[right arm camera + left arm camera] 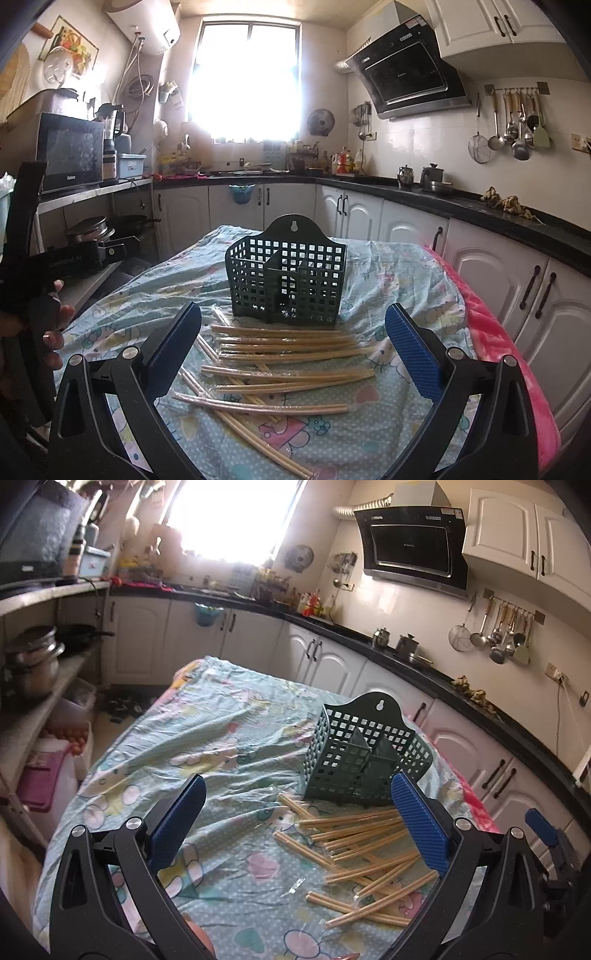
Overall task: Organize utensils
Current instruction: 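Lower the left tool onto a wooden chopstick and close it while the right tool closes on another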
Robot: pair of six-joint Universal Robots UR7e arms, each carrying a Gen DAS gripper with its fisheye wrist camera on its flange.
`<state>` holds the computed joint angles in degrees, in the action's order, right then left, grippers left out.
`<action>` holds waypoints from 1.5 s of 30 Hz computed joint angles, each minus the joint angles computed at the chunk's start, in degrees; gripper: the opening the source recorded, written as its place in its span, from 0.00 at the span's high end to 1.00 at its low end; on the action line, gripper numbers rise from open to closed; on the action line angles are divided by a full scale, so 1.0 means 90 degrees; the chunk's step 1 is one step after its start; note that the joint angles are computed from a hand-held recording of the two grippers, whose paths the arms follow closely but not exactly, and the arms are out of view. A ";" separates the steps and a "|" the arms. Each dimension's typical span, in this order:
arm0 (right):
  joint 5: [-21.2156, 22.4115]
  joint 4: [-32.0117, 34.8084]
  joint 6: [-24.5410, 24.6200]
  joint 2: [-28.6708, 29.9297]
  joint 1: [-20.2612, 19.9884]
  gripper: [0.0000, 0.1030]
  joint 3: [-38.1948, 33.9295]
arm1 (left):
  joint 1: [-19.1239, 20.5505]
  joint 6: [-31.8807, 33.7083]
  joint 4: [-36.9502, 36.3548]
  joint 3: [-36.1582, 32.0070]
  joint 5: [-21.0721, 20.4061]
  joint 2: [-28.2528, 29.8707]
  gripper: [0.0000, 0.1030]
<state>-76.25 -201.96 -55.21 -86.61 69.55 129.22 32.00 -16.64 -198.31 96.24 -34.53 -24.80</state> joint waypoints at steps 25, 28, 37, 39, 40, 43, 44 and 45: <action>-0.1769 0.2976 0.0997 0.1132 0.0273 0.21 -0.2677 | 0.1048 -0.0126 0.2189 -0.1154 -0.2100 0.0232 0.37; -0.1884 0.3566 0.1150 0.1318 0.0227 0.33 -0.3034 | 0.1168 -0.0122 0.2396 -0.1276 -0.2334 0.0285 0.41; -0.2209 0.4561 0.1485 0.1841 0.0144 0.54 -0.3805 | 0.1452 -0.0061 0.3092 -0.1689 -0.2814 0.0448 0.51; -0.2272 0.4663 0.1550 0.1946 0.0133 0.56 -0.3943 | 0.1501 -0.0010 0.3206 -0.1757 -0.2887 0.0476 0.54; -0.2294 0.4717 0.1568 0.1989 0.0130 0.57 -0.4010 | 0.1516 0.0012 0.3245 -0.1774 -0.2907 0.0484 0.55; -0.2341 0.4862 0.1600 0.2087 0.0108 0.57 -0.4174 | 0.1564 0.0072 0.3369 -0.1868 -0.2983 0.0546 0.59; -0.2339 0.4912 0.1593 0.2112 0.0095 0.57 -0.4218 | 0.1568 0.0063 0.3422 -0.1900 -0.2989 0.0565 0.63; -0.2353 0.4971 0.1592 0.2151 0.0091 0.57 -0.4289 | 0.1589 0.0058 0.3464 -0.1920 -0.3019 0.0584 0.64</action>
